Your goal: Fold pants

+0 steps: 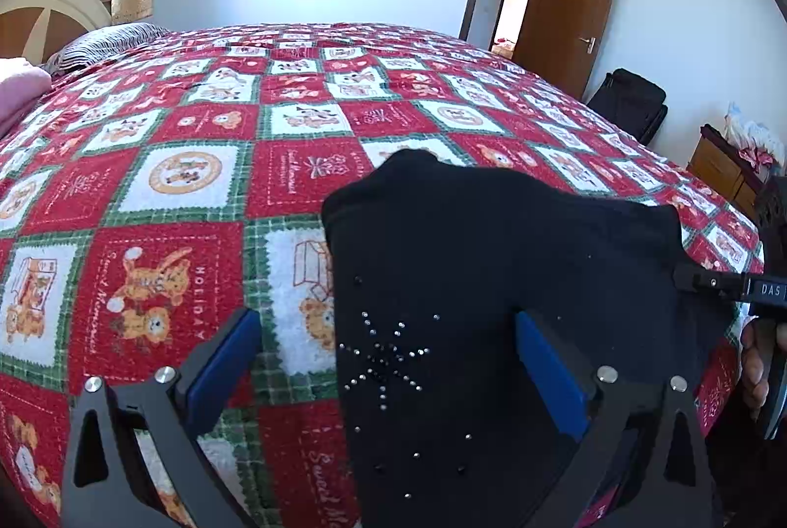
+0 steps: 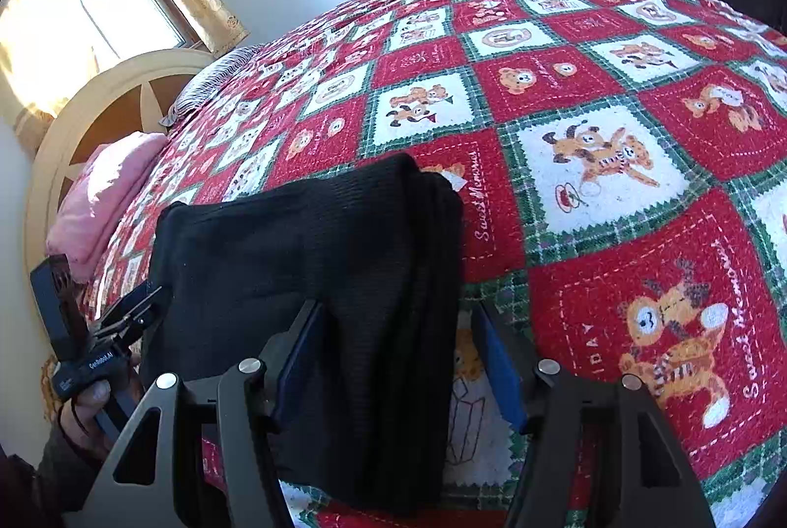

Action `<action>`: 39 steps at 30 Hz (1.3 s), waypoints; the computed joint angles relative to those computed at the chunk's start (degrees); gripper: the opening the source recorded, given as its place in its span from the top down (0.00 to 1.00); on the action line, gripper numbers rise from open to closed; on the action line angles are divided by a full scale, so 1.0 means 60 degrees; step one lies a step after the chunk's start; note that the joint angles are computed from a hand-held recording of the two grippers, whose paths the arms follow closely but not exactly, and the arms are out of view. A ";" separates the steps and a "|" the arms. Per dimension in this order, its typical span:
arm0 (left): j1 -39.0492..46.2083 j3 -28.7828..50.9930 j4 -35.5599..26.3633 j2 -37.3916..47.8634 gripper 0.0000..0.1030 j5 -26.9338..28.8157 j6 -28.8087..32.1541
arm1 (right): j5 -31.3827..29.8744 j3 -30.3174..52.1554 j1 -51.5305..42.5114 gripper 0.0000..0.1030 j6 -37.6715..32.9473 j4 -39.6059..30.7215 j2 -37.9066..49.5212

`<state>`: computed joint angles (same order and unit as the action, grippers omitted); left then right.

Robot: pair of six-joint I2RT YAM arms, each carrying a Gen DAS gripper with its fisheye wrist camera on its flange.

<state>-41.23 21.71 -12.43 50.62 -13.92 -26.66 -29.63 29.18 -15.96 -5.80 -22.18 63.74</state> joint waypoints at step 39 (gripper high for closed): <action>0.1315 -0.1097 0.1082 -0.1590 0.64 0.3061 0.0184 | -0.1480 -0.0269 -0.0605 0.62 0.0004 0.0259 0.0123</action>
